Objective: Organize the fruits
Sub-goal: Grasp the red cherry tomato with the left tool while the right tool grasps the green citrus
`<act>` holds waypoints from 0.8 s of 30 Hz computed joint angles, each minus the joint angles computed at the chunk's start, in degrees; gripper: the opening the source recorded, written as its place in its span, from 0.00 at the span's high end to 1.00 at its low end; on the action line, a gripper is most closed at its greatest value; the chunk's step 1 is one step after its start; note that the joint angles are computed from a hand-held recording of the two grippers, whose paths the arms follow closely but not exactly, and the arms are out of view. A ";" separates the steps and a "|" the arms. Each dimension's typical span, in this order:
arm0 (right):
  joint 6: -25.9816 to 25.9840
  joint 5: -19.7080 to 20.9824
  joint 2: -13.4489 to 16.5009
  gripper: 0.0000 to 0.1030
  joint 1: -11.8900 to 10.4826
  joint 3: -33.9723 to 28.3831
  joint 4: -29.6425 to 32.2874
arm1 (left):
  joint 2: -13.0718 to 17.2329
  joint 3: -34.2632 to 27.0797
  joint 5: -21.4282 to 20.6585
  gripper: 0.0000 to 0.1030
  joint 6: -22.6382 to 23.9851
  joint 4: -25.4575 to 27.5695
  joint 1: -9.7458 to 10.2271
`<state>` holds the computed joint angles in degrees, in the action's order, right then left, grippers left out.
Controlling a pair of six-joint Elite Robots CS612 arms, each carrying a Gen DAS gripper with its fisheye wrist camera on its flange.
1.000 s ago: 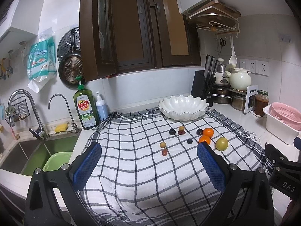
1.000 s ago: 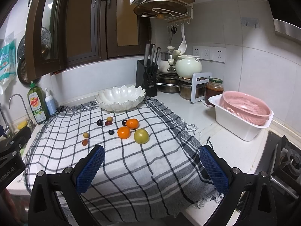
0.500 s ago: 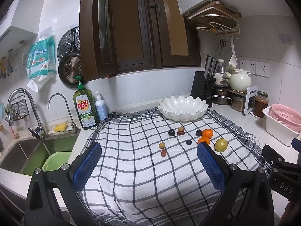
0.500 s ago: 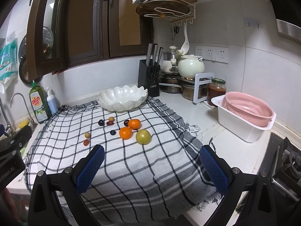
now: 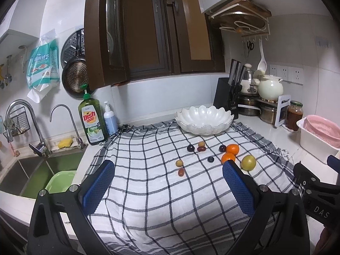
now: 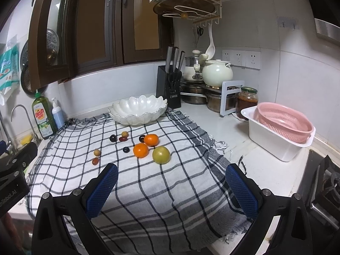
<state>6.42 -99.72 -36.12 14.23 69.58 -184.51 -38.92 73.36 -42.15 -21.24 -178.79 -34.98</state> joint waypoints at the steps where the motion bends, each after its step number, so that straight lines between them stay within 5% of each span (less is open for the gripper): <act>1: -0.15 0.10 0.11 0.00 0.07 -0.27 0.42 | 0.07 -0.04 -0.40 0.00 -0.21 0.52 0.09; 14: -0.02 0.04 6.97 0.05 0.13 -11.11 7.63 | 4.23 -6.51 -6.47 0.16 1.24 5.96 3.11; 24: 0.26 -1.61 15.97 0.14 0.95 -28.65 20.66 | 9.83 -16.74 -14.64 0.28 3.12 14.32 7.00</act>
<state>6.68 -101.33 -20.15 15.18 40.93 -163.85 -29.10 56.61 -56.78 -18.13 -164.48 -27.98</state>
